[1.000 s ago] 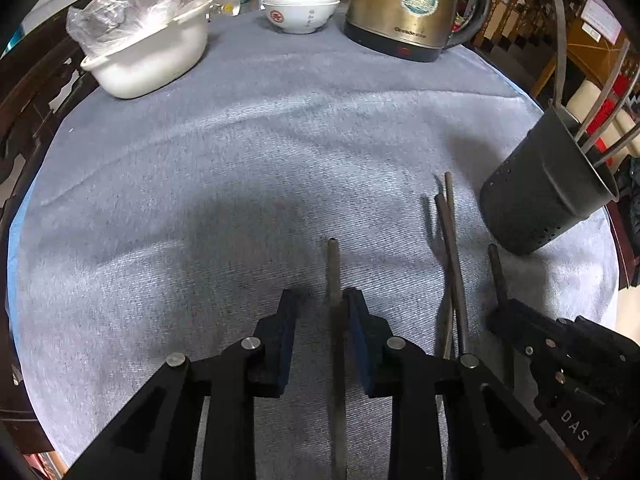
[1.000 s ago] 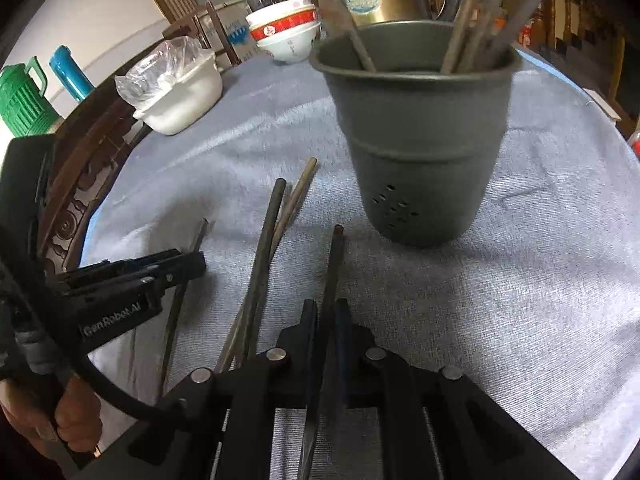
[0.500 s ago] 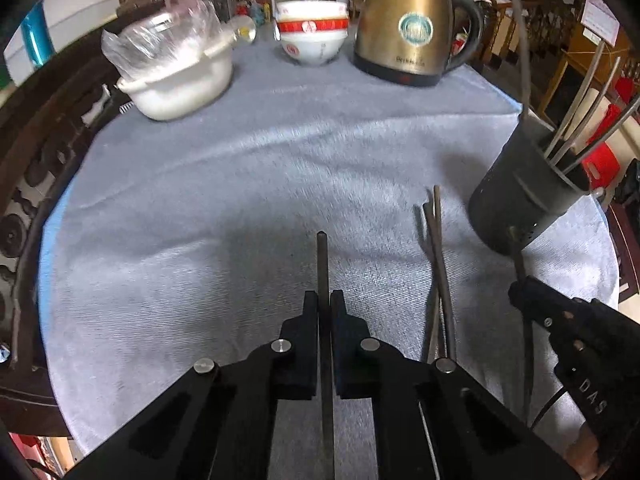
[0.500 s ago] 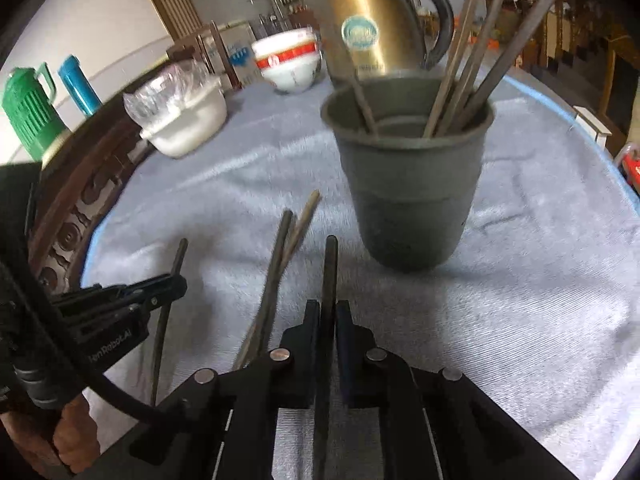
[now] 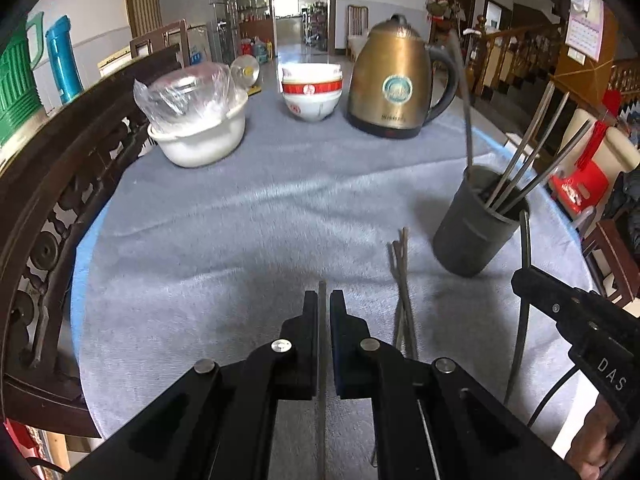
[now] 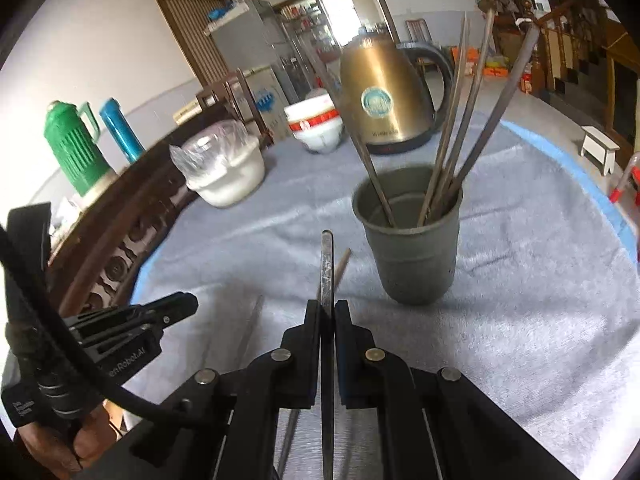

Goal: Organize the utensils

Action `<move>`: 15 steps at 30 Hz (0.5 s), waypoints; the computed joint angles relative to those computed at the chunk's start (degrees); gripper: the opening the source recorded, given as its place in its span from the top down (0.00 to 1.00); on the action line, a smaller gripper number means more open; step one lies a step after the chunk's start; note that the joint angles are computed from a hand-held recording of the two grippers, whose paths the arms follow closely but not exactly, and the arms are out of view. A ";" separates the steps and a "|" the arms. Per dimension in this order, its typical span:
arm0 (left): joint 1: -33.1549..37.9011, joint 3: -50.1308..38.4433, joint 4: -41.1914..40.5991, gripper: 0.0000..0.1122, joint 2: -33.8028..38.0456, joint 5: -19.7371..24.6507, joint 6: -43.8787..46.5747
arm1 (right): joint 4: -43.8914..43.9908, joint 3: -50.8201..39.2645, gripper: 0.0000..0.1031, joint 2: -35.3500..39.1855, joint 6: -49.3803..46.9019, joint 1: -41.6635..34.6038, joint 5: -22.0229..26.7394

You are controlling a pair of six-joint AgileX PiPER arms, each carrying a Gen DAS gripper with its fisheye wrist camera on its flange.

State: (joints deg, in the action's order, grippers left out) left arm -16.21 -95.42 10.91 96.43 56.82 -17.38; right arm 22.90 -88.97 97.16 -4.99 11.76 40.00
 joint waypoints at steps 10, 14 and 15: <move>4.67 -1.89 -7.29 0.95 -0.31 3.31 6.54 | 0.46 2.33 0.93 -4.47 -0.08 0.18 -0.90; 10.75 -3.86 -16.05 0.91 4.37 8.13 10.04 | 3.04 3.18 0.94 -5.37 -1.97 -1.35 -0.89; 11.57 -3.90 -16.93 0.91 5.12 8.45 10.10 | 3.90 3.32 0.94 -5.63 -2.65 -1.74 -0.84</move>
State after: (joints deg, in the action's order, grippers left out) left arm -4.64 -99.32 -6.02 101.55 65.27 -7.28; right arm 26.80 -85.66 91.53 -7.64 10.02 39.16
